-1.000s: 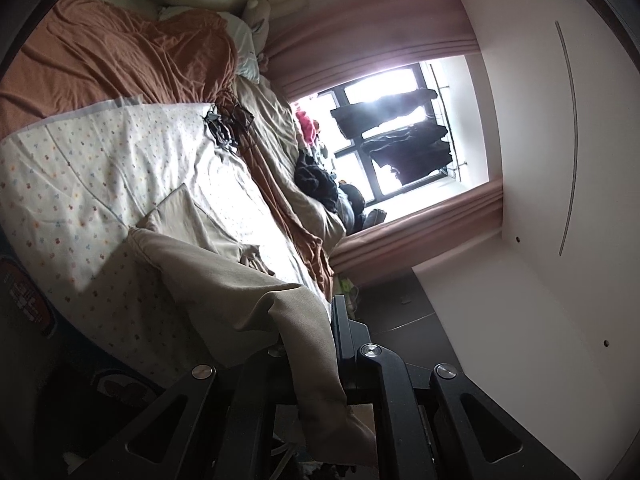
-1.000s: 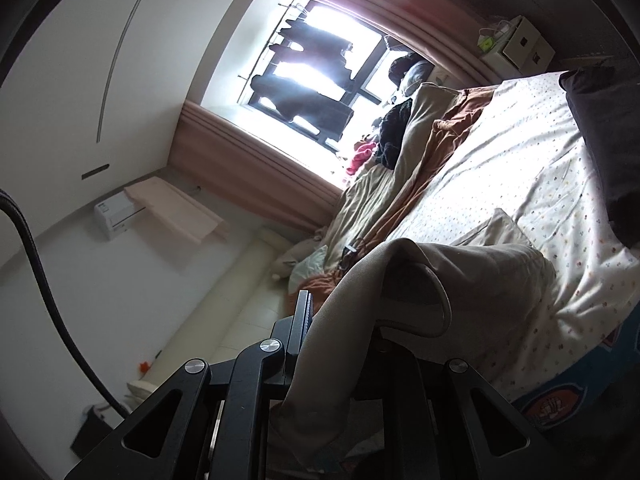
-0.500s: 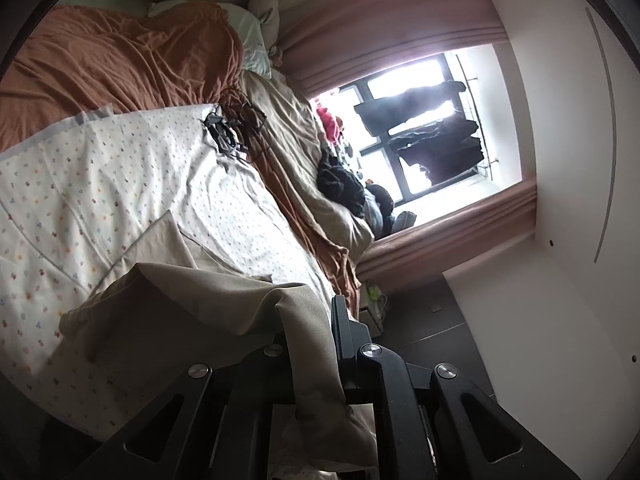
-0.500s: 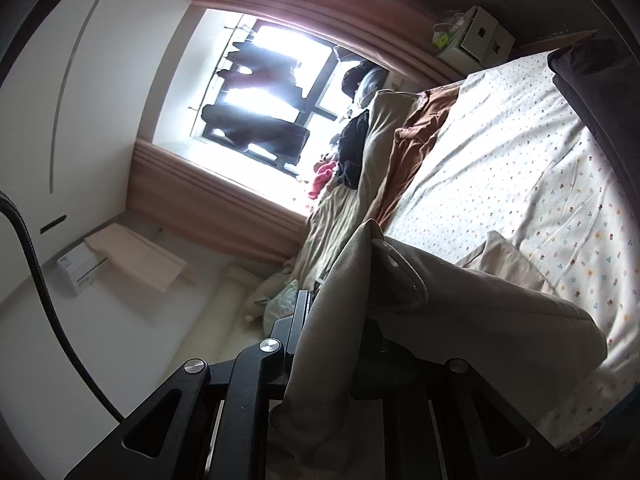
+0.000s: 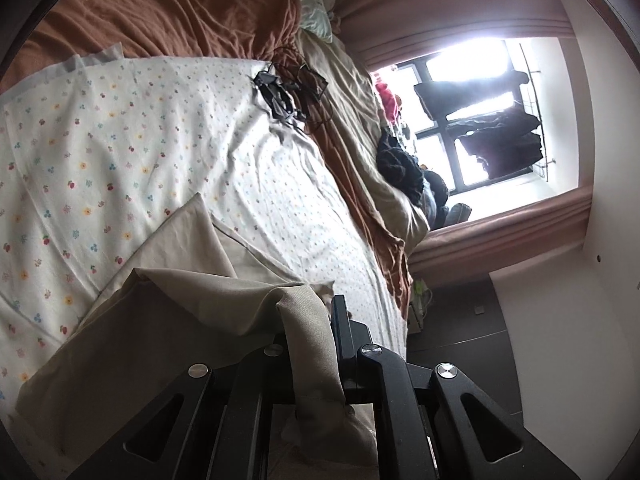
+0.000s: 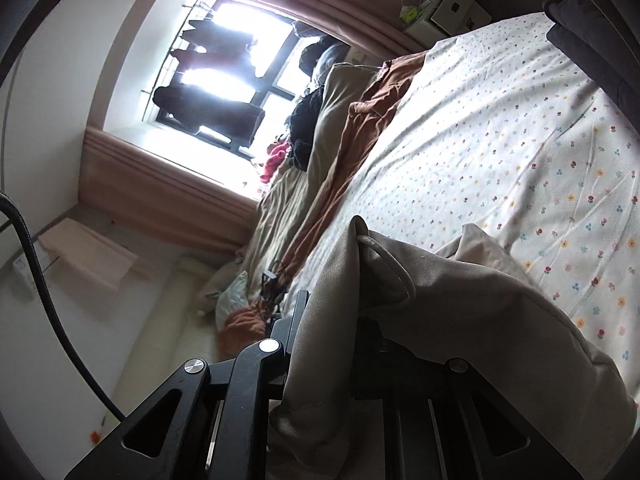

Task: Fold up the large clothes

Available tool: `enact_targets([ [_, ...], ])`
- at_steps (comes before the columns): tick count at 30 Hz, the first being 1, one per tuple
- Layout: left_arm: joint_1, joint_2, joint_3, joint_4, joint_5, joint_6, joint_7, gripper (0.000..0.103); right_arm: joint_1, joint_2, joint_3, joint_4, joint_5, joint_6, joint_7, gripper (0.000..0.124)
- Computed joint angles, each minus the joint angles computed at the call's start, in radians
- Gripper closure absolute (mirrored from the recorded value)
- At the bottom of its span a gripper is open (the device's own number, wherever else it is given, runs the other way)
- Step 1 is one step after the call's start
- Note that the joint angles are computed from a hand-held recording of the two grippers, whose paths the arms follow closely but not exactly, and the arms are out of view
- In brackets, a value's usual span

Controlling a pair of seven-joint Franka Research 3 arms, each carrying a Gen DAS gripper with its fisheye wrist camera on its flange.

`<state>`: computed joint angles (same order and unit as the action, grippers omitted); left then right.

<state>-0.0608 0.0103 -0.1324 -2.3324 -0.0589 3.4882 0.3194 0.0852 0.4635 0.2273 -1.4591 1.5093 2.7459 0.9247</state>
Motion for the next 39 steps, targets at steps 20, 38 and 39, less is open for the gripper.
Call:
enact_targets([
  [20,-0.001,0.144,0.032,0.067,0.117,0.032,-0.110,0.022,0.059,0.010,-0.028,-0.062,-0.429,0.098,0.346,0.064],
  [38,0.078,-0.153,-0.257,-0.213,-0.664,-0.043,0.427,0.022,0.277,0.186,-0.081,0.238,-1.008,-0.192,0.641,0.064],
  [39,0.094,-0.171,-0.278,-0.236,-0.676,-0.045,0.418,0.022,0.289,0.206,-0.088,0.270,-1.034,-0.216,0.664,0.064],
])
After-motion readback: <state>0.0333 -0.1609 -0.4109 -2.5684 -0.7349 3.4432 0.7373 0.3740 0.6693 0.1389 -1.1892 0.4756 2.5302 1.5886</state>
